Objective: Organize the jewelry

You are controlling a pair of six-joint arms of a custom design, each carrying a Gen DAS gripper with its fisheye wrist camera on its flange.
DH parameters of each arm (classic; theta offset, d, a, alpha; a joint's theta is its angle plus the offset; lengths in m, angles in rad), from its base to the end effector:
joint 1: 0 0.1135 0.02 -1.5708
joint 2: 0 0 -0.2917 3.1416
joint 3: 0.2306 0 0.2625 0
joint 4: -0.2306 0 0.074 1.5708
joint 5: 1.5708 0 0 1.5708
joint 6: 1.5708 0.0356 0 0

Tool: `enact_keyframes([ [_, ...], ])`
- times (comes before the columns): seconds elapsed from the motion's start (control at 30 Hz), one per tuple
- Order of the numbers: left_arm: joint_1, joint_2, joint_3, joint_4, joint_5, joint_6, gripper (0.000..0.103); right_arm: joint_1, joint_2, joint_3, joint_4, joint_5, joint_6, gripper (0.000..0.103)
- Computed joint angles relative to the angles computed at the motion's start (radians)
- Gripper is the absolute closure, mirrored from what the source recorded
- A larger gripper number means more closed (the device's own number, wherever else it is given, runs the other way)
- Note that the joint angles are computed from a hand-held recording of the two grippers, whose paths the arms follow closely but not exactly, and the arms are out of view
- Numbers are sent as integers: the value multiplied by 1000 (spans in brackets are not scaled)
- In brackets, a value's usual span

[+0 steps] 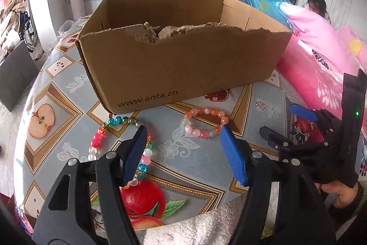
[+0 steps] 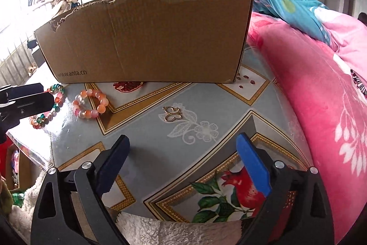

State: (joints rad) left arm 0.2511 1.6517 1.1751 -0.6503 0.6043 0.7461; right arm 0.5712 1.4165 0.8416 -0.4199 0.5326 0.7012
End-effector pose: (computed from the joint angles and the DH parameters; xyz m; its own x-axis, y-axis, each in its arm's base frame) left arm 0.3368 0.0655 0.2470 -0.6207 0.4174 -0.6637 0.6172 0.7822 -0.0853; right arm 0.2447 0.1358 0.2254 -0.6894 0.2176 -0.6909 0.2771 0.9605 0.0260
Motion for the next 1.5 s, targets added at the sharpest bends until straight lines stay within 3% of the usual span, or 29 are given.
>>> enact_keyframes([
  [0.17, -74, -11, -17, 78, -128, -70, 40, -1, -13, -35, 45, 16, -1, 6],
  [0.37, -123, 54, 47, 39, -234, -117, 40, 4, -11, -44, 68, 29, -3, 6],
  [1.5, -143, 91, 68, 53, -273, -139, 40, 11, -14, -58, 86, 38, -3, 6],
])
